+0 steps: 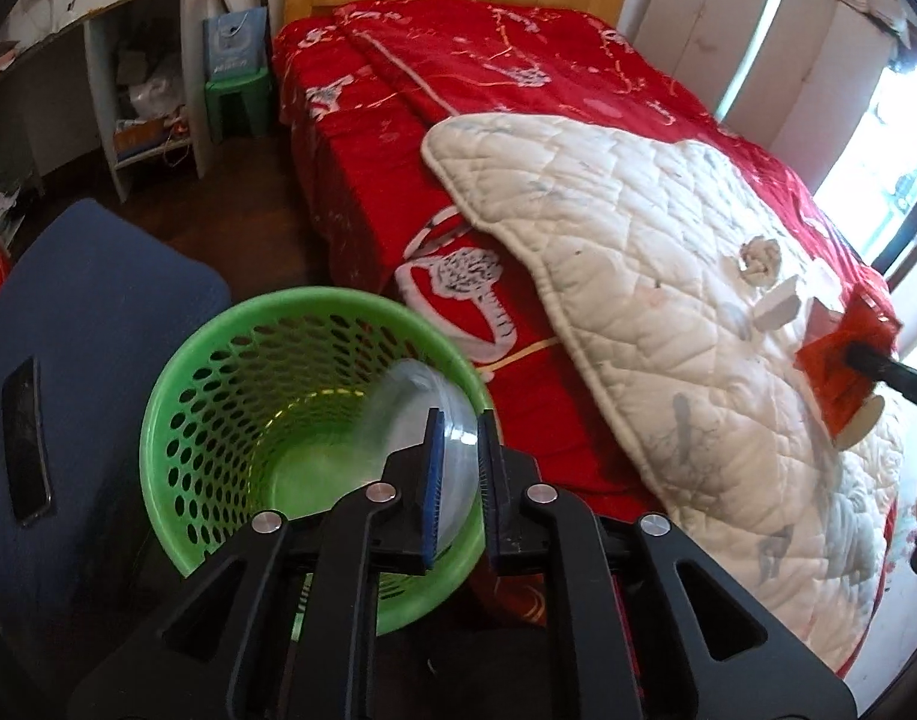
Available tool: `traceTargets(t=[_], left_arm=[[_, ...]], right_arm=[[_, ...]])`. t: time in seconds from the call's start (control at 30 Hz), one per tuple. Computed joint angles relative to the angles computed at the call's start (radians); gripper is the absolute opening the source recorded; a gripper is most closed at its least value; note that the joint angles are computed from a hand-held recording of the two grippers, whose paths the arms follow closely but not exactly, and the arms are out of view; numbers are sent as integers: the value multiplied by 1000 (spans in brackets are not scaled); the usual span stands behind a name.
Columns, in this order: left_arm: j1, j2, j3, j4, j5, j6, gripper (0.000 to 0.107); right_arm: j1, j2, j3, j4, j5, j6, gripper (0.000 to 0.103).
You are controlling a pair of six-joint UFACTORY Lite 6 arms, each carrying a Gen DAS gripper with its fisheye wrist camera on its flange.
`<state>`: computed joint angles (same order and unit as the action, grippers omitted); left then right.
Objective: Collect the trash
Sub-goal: 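Open the left tool over the basket while right tool carries red wrapper there and releases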
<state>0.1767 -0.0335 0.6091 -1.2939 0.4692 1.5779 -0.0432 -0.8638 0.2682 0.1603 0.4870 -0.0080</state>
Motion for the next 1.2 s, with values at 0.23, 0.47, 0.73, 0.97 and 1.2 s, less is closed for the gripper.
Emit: traceTargets(t=[0.23,0.47,0.73,0.97,1.2], left_arm=[[60,-20,-19,11,7,-10,44],[183,-132,-67,71,50,-16,62],[416,-205,-89,126,167,56,70],[577,-135,-52,107,231,133,74],[636,-52,-25,94,243,162,74]], right_arm=[[251,-2,80,-159,19,288,13],[554,270,226,-404,-97,670,13],[733,737,462,-524,-276,879,14],[794,1137,758,-151,-345,572,21],[859,1335,966,-176,-329,631,43]])
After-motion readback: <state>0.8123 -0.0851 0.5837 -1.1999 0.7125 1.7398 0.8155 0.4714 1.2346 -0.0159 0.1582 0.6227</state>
